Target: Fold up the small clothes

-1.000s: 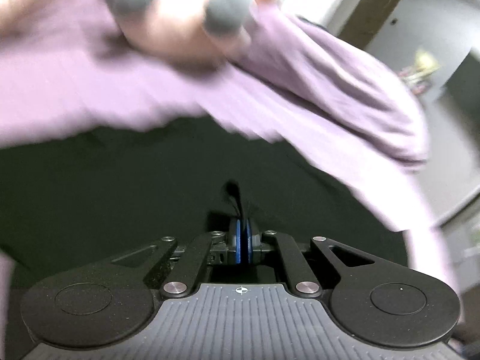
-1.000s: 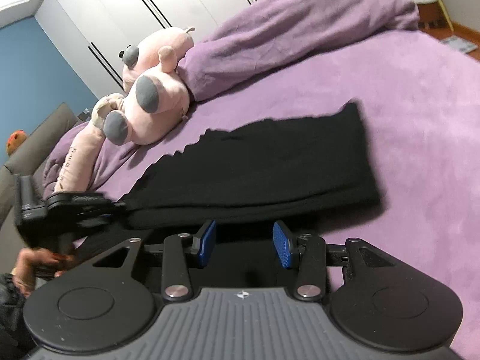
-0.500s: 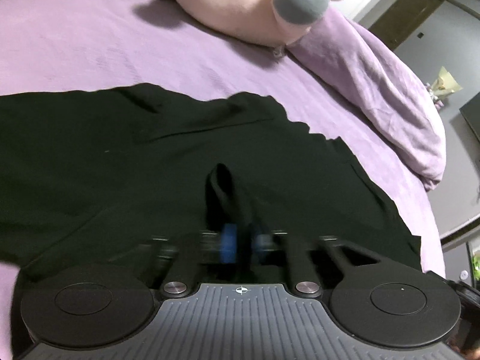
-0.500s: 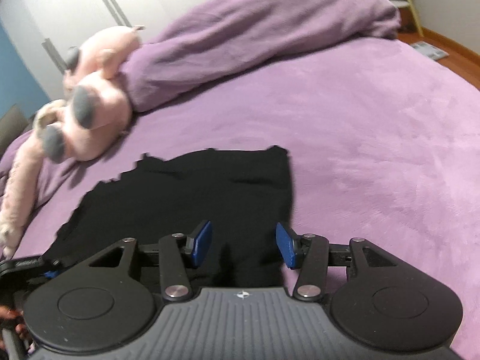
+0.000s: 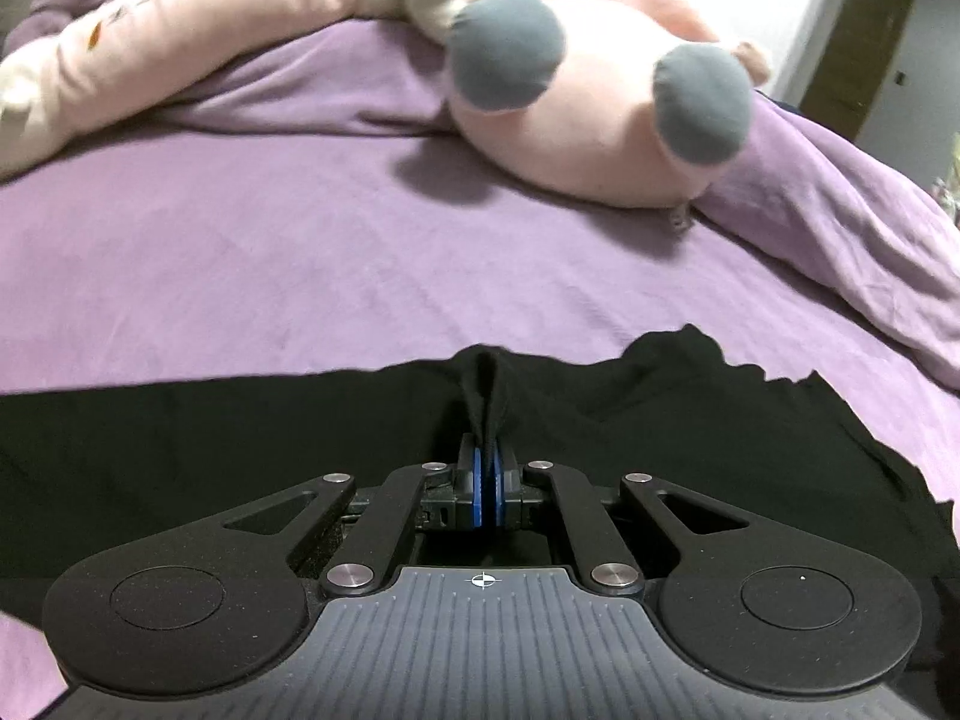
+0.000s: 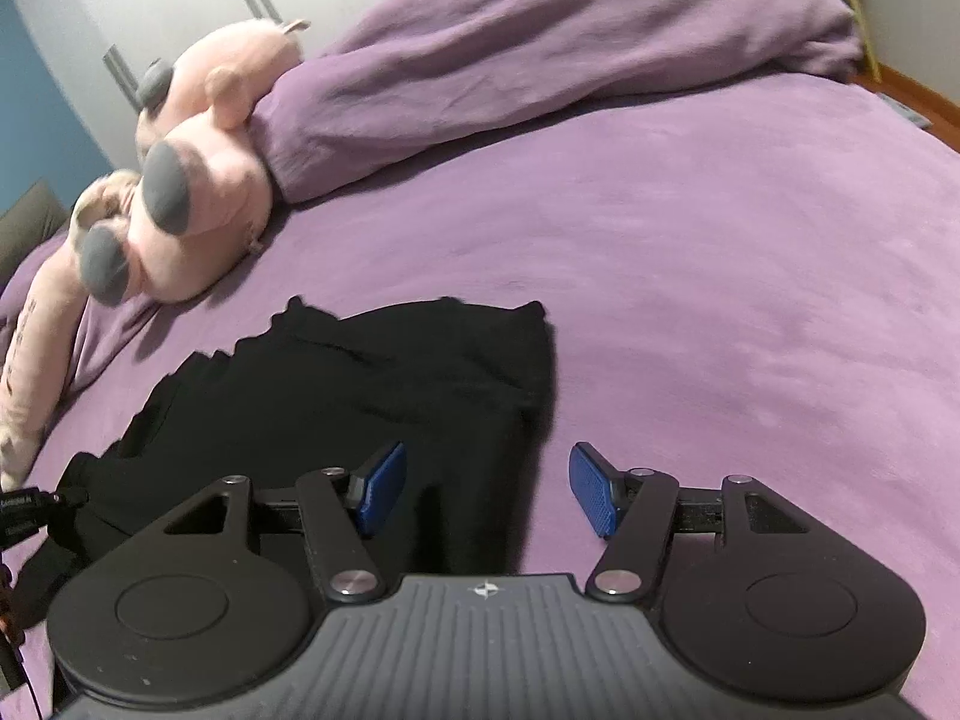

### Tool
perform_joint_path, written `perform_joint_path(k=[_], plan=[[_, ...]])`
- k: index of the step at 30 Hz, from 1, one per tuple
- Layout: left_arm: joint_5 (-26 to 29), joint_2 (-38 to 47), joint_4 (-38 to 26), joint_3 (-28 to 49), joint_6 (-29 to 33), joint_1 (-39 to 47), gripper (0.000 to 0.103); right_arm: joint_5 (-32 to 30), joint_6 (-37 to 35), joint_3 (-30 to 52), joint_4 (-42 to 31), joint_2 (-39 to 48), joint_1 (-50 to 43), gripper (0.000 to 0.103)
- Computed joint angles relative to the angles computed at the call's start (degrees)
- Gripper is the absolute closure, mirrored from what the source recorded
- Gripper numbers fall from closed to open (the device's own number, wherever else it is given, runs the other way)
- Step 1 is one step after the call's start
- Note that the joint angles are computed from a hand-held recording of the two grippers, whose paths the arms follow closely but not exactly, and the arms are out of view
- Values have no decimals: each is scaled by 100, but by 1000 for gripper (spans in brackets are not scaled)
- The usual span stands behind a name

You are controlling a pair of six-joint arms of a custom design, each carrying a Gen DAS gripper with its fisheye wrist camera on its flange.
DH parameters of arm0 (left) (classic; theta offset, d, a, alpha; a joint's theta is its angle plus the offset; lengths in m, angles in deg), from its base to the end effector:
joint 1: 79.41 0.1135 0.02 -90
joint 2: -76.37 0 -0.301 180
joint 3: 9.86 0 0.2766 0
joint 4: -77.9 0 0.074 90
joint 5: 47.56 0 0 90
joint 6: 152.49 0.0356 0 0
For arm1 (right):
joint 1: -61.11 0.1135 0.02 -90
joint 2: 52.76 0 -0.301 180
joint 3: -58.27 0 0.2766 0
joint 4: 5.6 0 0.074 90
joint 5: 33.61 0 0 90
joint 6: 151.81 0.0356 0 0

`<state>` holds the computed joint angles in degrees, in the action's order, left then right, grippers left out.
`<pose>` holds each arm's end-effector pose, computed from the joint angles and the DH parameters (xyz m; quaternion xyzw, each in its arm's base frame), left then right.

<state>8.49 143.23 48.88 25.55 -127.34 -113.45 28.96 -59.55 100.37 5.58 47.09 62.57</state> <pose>0.1675 -0.0892 0.1559 -0.3174 0.8719 -0.0016 0.3730 0.2912 0.0238 0.0994 -0.0814 0.9031 0.2318 0.3521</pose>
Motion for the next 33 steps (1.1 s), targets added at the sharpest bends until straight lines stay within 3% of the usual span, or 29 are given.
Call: perform_joint_path(k=[1,2,4,5,11,15,17,18,19,20,24,28,31,33], plan=[[103,18,89,1,34,83,98,151,-58,25,38,38,127,54],[151,22,179,-43,32,100,98,346,-144,61,28,66,263,75],[141,-16,276,-80,94,68,98,663,-299,125,27,141,476,96],[105,3,382,-110,103,10,98,714,-334,104,114,156,507,98],[341,352,1109,-73,429,-23,97,1599,-344,-133,961,219,518,101],[452,522,1025,-8,522,39,97,1605,-261,-16,642,202,239,98],[463,387,992,-119,388,39,97,698,1,-84,120,-174,-171,94],[480,324,973,-173,271,43,97,-79,254,-134,-143,-324,-474,88],[552,241,1002,-252,181,68,97,-746,431,-184,-385,-402,-734,75],[624,200,1023,-305,124,91,97,-1375,551,-274,-621,-467,-985,68],[655,149,955,-382,-18,50,97,-2314,685,-787,-958,-648,-1364,67],[779,5,1006,-457,-138,87,97,-1638,1377,-1017,-95,-258,-892,72],[779,-90,973,-470,-98,94,97,-1042,1819,-1152,738,-126,-482,99],[772,-105,973,-479,-66,113,97,-540,1681,-1212,1017,-181,-256,99]])
